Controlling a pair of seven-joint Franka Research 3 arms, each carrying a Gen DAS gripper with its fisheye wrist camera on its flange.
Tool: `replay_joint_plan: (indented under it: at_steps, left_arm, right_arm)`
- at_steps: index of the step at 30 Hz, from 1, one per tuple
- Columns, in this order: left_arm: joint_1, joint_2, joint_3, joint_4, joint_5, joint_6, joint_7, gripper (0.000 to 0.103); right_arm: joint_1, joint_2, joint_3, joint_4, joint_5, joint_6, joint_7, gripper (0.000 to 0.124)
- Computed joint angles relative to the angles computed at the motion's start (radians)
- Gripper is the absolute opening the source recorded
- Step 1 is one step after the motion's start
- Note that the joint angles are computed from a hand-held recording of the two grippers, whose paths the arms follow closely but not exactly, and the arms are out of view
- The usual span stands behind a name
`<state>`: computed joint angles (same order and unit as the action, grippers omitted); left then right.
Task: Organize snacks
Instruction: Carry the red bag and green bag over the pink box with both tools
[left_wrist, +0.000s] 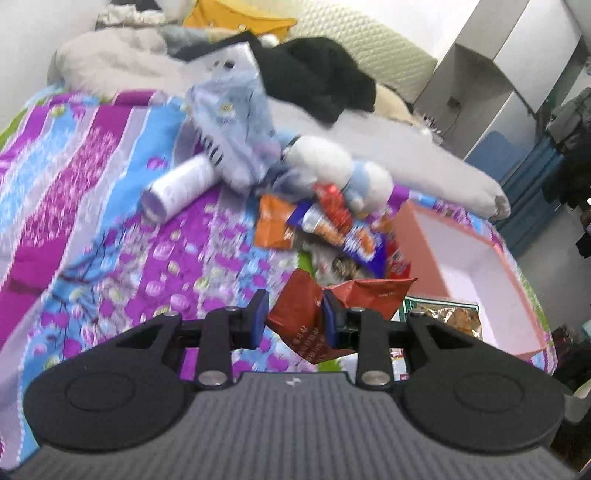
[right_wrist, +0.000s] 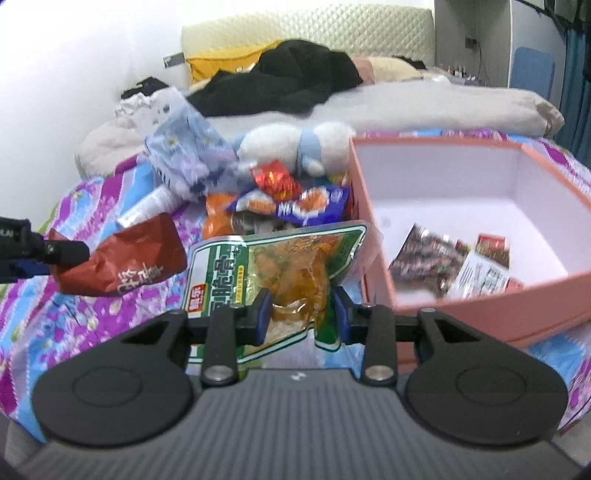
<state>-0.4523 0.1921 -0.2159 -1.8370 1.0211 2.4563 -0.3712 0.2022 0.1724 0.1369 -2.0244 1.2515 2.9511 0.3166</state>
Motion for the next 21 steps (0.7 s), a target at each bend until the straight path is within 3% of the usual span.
replay_joint_plan:
  at_steps: [10,21]
  left_arm:
    - [-0.025,0.083,0.019,0.228,0.012,-0.043,0.137,0.035]
    - [-0.113,0.338,0.095,0.681,-0.077,-0.083,0.434,0.035]
  right_arm:
    - [-0.034,-0.009,-0.03,0.096,-0.028,-0.016,0.045,0.038]
    - [-0.099,0.037,-0.036,0.252,-0.044,-0.035,0.07,0.038]
